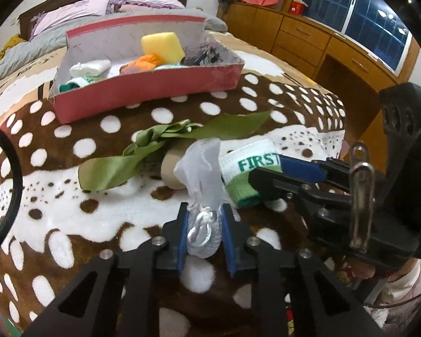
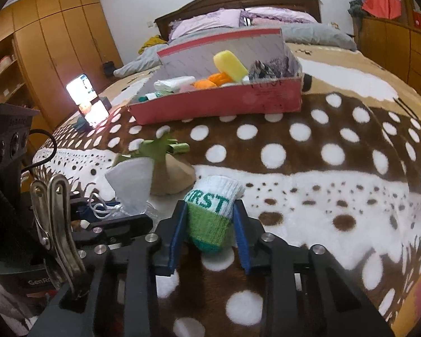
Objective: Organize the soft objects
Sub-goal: 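Grasp the white mesh drawstring bag with the left gripper while the right grasps the FIRST sock, then carry the mesh bag and FIRST sock into the box and open both grippers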
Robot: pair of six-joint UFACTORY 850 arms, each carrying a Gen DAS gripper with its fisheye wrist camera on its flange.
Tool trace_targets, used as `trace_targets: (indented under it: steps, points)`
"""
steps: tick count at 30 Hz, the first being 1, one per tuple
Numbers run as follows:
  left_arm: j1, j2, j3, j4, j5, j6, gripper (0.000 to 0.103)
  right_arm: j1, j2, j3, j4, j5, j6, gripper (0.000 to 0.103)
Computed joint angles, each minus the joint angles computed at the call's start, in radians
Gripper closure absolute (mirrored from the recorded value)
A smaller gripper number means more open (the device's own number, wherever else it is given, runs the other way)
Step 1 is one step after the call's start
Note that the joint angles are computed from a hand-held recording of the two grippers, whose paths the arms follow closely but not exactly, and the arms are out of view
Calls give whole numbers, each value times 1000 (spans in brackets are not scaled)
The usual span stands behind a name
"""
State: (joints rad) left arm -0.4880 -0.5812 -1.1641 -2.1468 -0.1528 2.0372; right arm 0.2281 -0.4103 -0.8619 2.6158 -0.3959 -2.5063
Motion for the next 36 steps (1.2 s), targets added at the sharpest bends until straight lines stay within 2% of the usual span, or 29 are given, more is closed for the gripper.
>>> trace_targets:
  steps: [7,17,22,32,36]
  points:
    - [-12,37,35,-281,-7,302,86,12,36,29,81,-25,-112,73]
    - [3,70,51,-411,-19,397,86,19,93,62,152,-41,-191,74]
    - [12,93,56,-584,-18,559,86,15,117,66,148,-49,-184,74]
    - [36,112,12,-820,-25,774,86,28,119,19,185,-36,-260,74]
    - [47,93,-31,-820,-16,764,86,23,104,-18,188,-32,-271,74]
